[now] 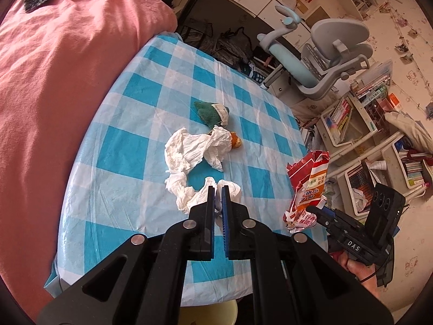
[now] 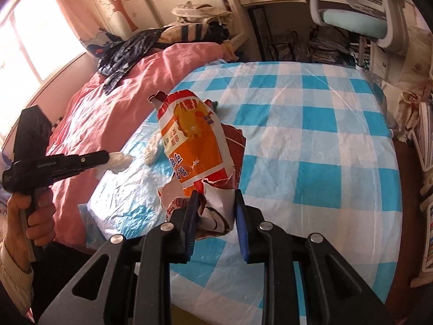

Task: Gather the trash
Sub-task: 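Carry the tissue and wrapper over the yellow bin and open both tools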

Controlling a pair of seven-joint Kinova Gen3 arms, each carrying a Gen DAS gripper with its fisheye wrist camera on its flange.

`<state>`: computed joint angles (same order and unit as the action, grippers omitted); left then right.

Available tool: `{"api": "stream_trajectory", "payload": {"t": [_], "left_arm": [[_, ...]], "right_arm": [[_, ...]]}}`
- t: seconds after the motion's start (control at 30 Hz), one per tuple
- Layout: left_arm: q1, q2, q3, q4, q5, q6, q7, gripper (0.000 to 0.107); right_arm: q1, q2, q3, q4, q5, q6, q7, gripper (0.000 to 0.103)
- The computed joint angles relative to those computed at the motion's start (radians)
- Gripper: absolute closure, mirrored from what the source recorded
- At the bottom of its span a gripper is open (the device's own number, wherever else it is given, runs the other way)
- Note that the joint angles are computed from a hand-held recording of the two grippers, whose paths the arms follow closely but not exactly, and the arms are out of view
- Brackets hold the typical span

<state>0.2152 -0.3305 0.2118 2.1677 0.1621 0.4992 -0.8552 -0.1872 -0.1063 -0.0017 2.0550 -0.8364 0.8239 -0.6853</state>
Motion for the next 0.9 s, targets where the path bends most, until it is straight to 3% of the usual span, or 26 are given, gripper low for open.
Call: {"api": "stream_trajectory", "payload": {"t": [0.27,0.43,0.53,0.63,0.73,0.8,0.83,0.9], "left_arm": [[0.001,-0.049,0.074,-0.003,-0.046,0.003,0.003,0.103],[-0.009,-0.096,0.145,0.010,-0.065,0.021,0.055,0.103],[-0.019,-0.106,0.214,0.004,-0.086,0.054,0.092,0.103],[-0.031,-0.095,0.296,-0.007,-0.111,0.097,0.144,0.103],[-0.036,-0.064,0.389,-0.023,-0.150,0.145,0.208,0.103],[-0.029,-0.036,0.454,-0.038,-0.185,0.176,0.252,0.103],[-0.016,-0.018,0.479,-0.045,-0.199,0.188,0.270,0.103],[0.039,0.030,0.487,-0.054,-0.209,0.192,0.269,0.103]], "right_arm": [[-0.043,-0.070,0.014,0.020,0.018,0.207,0.238,0.076],[-0.095,-0.075,-0.033,0.053,0.109,0.333,0.277,0.072],[-0.127,-0.095,-0.109,0.089,0.191,0.305,0.224,0.051],[-0.155,-0.123,-0.142,0.114,0.268,0.234,0.139,0.044],[-0.149,-0.152,-0.070,0.127,0.247,0.212,0.137,0.040],[-0.124,-0.194,-0.015,0.140,0.216,0.182,0.142,0.029],[-0.109,-0.211,0.006,0.145,0.202,0.159,0.132,0.028],[-0.083,-0.233,0.053,0.152,0.173,0.124,0.113,0.028]]}}
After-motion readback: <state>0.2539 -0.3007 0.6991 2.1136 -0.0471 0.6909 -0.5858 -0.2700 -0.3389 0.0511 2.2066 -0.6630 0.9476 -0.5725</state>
